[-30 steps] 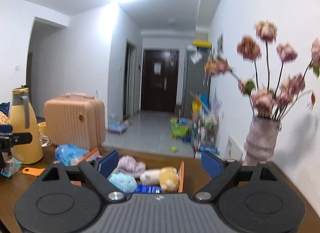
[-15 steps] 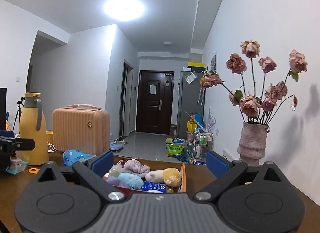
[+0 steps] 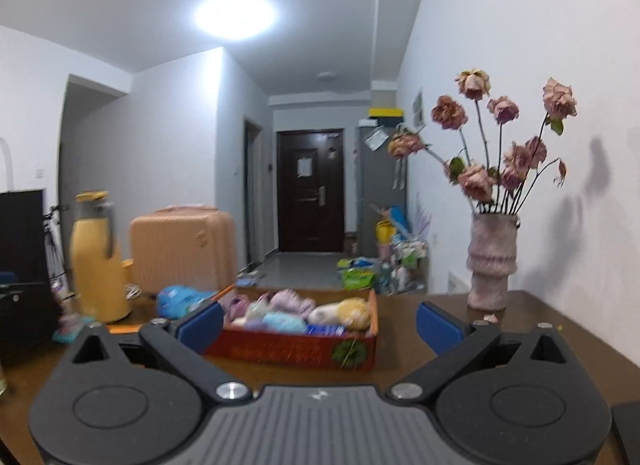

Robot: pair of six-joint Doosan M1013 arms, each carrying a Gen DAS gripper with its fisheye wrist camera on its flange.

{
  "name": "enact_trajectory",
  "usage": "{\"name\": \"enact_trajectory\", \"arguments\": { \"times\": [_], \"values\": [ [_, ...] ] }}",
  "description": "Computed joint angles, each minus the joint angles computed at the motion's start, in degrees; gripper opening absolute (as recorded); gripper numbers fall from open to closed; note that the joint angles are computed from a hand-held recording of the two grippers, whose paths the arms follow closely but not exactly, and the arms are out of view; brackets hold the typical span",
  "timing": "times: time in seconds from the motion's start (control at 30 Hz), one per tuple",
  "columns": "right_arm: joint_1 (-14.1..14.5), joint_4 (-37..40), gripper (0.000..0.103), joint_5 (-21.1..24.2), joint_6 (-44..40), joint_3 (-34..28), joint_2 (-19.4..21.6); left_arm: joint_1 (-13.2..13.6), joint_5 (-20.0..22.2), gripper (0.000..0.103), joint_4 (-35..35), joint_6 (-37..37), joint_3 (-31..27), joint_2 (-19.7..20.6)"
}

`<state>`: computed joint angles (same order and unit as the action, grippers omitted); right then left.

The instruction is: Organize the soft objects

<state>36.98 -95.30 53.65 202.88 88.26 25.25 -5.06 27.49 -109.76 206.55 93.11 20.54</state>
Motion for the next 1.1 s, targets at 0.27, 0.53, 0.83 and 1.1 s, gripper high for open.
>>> {"name": "enact_trajectory", "arguments": {
  "times": [0.27, 0.53, 0.83, 1.1],
  "values": [
    [6.15, -1.63, 0.103, 2.98, 5.90, 6.25, -1.32, 2.54, 4.47, 0.103, -13.72, 14.50, 12.96, -4.98],
    [11.91, 4.27, 0.103, 7.29, 11.23, 7.49, 1.07, 3.18, 3.57, 0.103, -13.94, 17.87, 20.52, -7.51],
    [13.40, 5.33, 0.103, 6.34, 15.20, 8.62, 1.45, 4.29, 6.49, 0.103, -10.97, 16.10, 22.68, -8.16],
    [13.14, 5.61, 0.103, 4.88, 13.59, 8.27, 1.38, 4.26, 7.61, 0.103, -11.49, 16.88, 22.78, -8.09]
  ]
}}
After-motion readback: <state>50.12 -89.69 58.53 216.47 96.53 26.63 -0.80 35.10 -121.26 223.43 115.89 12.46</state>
